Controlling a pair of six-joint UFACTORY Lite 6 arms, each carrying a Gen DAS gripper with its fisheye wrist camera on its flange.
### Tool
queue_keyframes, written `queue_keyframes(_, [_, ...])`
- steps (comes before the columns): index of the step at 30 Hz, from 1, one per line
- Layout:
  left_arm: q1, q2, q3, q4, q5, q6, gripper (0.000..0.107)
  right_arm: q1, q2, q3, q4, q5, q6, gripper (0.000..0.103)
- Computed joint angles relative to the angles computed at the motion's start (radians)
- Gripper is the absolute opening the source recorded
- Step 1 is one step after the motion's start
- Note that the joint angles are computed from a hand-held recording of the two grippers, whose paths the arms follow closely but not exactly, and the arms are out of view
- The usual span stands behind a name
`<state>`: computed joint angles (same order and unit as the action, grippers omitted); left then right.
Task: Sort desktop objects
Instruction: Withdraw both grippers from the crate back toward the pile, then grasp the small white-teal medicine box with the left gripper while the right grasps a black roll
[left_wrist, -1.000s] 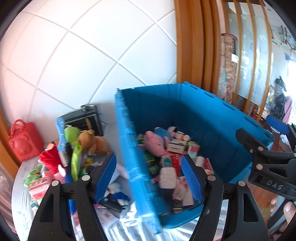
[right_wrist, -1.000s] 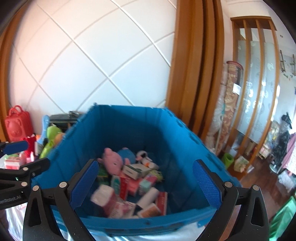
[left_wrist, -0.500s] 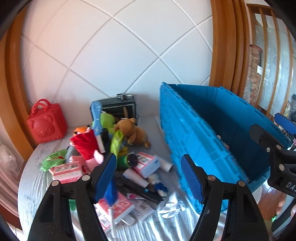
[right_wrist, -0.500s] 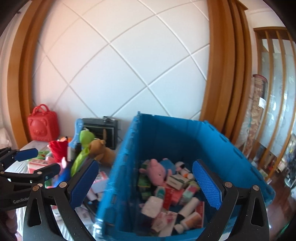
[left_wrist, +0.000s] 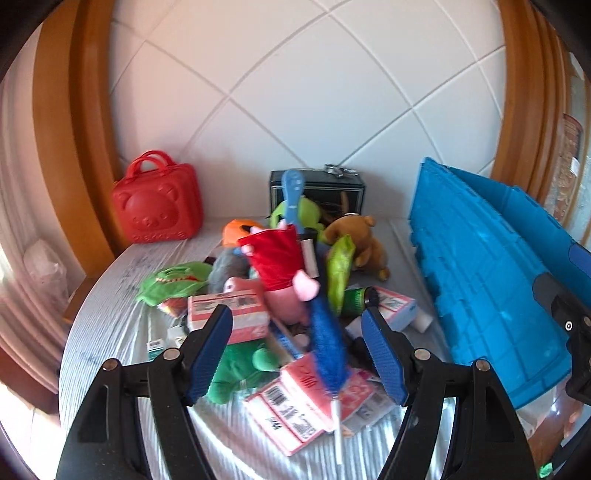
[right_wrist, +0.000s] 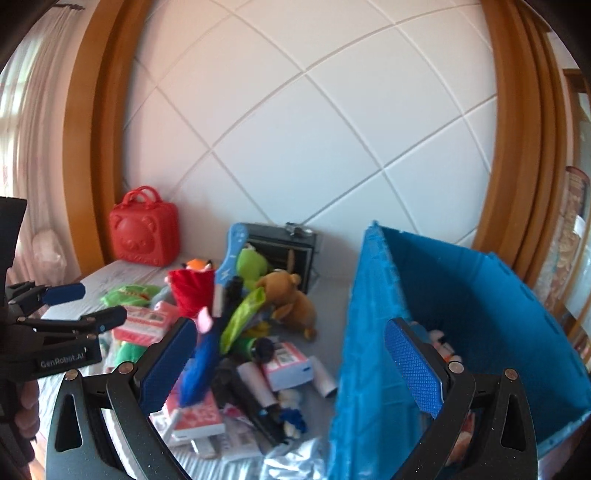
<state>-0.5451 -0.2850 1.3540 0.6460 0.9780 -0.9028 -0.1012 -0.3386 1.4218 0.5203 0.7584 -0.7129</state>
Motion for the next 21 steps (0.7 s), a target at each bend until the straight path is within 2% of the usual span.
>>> queue_keyframes(3, [0.127, -0.063, -0.089, -0.077, -0.056, 0.078, 0.072, 0.094, 0.007, -0.046, -0.081, -0.049, 0.08, 0.103])
queue_keyframes(11, [0.577, -0.155, -0.314, -0.387, -0.255, 0.474, 0.072, 0.24, 0.1, -0.138, -0.224, -0.157, 0.271, 0.103])
queue_keyframes(14, [0.753, -0.109, -0.362, -0.464, -0.324, 0.612, 0.072, 0.27, 0.171, -0.153, -0.297, -0.183, 0.345, 0.103])
queue_keyframes(17, [0.876, -0.027, -0.384, -0.435, -0.383, 0.642, 0.072, 0.271, 0.232, -0.158, -0.306, -0.185, 0.356, 0.103])
queue_keyframes(21, [1.052, 0.176, -0.351, -0.543, -0.465, 0.816, 0.072, 0.266, 0.33, -0.161, -0.338, -0.21, 0.395, 0.103])
